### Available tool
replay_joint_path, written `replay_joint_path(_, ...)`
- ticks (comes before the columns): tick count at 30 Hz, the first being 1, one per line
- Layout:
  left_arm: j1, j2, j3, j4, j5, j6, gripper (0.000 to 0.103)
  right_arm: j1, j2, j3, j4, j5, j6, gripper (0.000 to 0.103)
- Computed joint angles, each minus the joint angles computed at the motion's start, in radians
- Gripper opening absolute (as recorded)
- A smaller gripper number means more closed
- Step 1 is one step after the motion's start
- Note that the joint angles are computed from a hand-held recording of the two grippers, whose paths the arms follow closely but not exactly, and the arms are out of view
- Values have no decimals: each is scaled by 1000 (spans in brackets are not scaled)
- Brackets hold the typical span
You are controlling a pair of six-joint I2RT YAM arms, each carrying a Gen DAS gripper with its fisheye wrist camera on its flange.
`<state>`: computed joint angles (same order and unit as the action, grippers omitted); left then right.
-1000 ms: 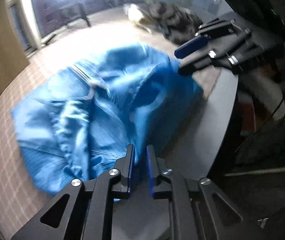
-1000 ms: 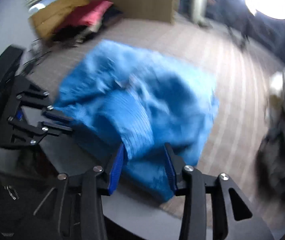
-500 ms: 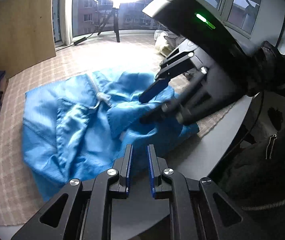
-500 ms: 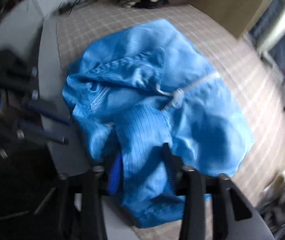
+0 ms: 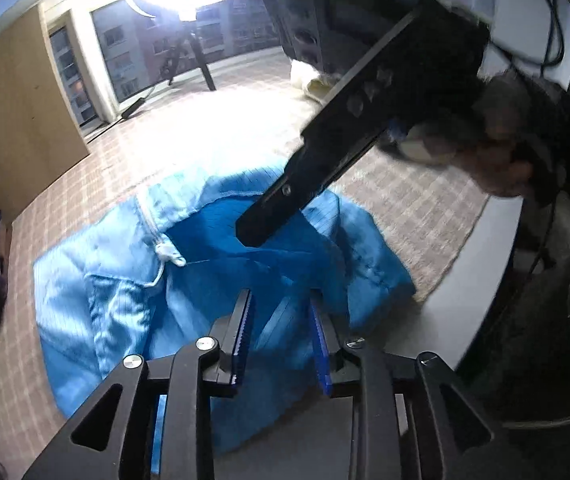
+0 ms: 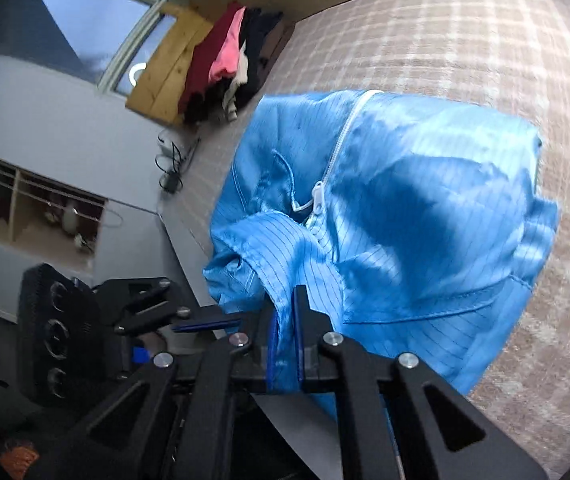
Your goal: Fold clothes
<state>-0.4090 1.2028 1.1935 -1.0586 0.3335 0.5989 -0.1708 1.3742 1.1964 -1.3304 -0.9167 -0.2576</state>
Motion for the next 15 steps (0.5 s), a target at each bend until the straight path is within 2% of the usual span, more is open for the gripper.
replay_joint_path(1, -7, 21, 4, -13, 5, 3, 23, -16, -2, -8, -11, -24, -11, 7)
replay_joint_path(2, -8, 48, 12, -37, 27, 10, 10, -30, 2, -3, -23, -39, -21, 7)
replay_joint_path(3, -9, 55, 10, -34, 24, -3, 3, -43, 4, -1, -31, -52, -30, 7)
replay_joint_path(4, -10, 62, 8, -30, 21, -16, 1, -55, 1, -5, -26, -61, -33, 7)
replay_joint_path(9, 30, 59, 13, -13, -2, -109, 0, -98, -36, -19, 14, 4, -33, 4)
replay_joint_path(11, 89, 19, 14, -12, 60, -114, 0, -134, -31, -32, 17, -15, -30, 3)
replay_joint_path(13, 128, -18, 10, 2, 68, -138, 0, -142, -46, -68, 59, -34, -6, 2)
replay_joint_path(15, 206, -32, 15, -4, 152, -168, 0, -148, -58, -105, 108, -55, 25, 2)
